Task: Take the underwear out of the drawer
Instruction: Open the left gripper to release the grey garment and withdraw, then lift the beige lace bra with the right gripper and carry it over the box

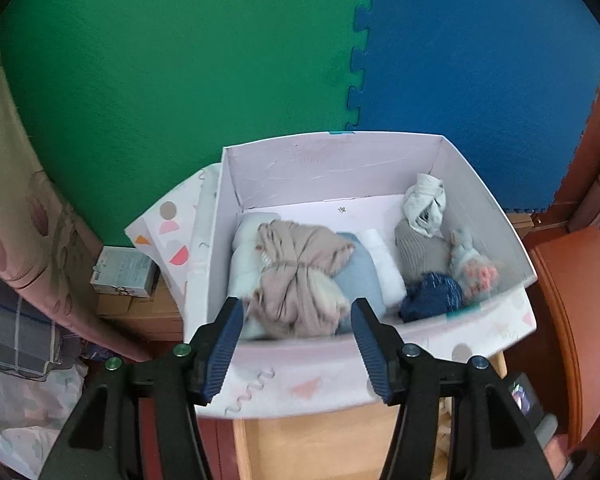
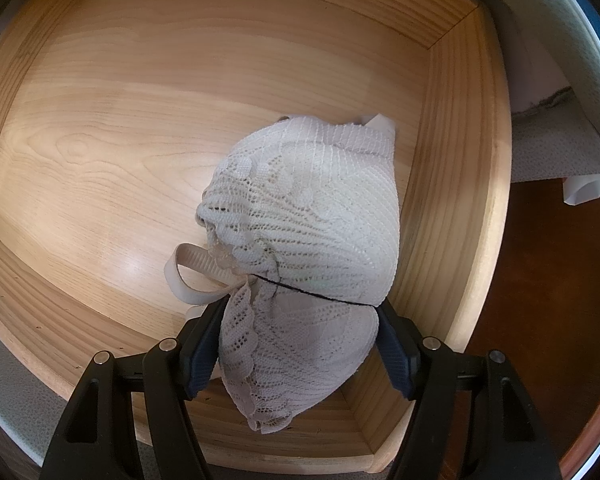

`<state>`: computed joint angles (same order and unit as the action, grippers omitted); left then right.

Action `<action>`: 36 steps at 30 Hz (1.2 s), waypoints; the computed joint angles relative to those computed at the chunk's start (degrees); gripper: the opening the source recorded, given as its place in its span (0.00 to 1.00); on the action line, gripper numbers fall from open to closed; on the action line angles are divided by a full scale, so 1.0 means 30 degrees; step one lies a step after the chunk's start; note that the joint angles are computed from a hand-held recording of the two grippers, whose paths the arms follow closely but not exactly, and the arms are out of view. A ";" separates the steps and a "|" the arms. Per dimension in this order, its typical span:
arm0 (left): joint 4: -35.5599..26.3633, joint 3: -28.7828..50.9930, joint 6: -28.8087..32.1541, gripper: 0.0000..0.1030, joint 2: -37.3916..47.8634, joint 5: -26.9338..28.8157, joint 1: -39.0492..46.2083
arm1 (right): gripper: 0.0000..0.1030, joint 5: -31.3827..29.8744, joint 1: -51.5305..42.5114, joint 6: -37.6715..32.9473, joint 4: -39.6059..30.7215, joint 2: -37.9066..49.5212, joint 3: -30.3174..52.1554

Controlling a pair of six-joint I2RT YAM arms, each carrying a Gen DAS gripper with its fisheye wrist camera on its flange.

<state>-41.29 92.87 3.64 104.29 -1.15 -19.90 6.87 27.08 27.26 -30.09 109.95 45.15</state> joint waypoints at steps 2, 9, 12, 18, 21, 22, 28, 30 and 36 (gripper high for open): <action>0.0746 -0.2093 0.0344 0.56 -0.1530 -0.0281 -0.0050 | 0.65 0.0000 0.0000 0.0002 0.0011 -0.0005 -0.0023; 0.3133 -0.9696 0.0185 0.56 -0.5831 -0.0248 0.0358 | 0.65 0.0023 0.0134 0.0098 0.0000 0.0075 -0.0029; 0.4467 -1.2576 -0.0313 0.56 -0.6788 -0.0472 0.0437 | 0.64 0.0119 0.0357 0.0194 -0.0272 0.0289 0.0192; 0.7364 -1.6527 -0.2546 0.56 -0.7220 -0.0896 0.0255 | 0.64 0.0232 0.0368 0.0115 -0.0313 0.0257 -0.0009; 0.8691 -1.7747 -0.3345 0.56 -0.7062 -0.1193 -0.0014 | 0.64 0.0269 0.0355 0.0067 -0.0241 0.0179 -0.0170; 0.9007 -1.8068 -0.3539 0.56 -0.6884 -0.1232 -0.0134 | 0.64 0.0245 0.0331 0.0046 -0.0215 0.0196 -0.0147; 0.9735 -1.8525 -0.4611 0.56 -0.5803 -0.1526 -0.0461 | 0.62 0.0229 0.0202 -0.0034 -0.0070 0.0013 -0.0373; 1.0313 -1.8859 -0.4667 0.56 -0.6184 -0.1424 -0.0231 | 0.61 0.0223 0.0080 -0.0086 0.0029 -0.0131 -0.0509; 1.0796 -1.9300 -0.4971 0.56 -0.6448 -0.0700 0.0675 | 0.59 0.0136 -0.0387 -0.0346 0.0438 -0.0743 -0.1213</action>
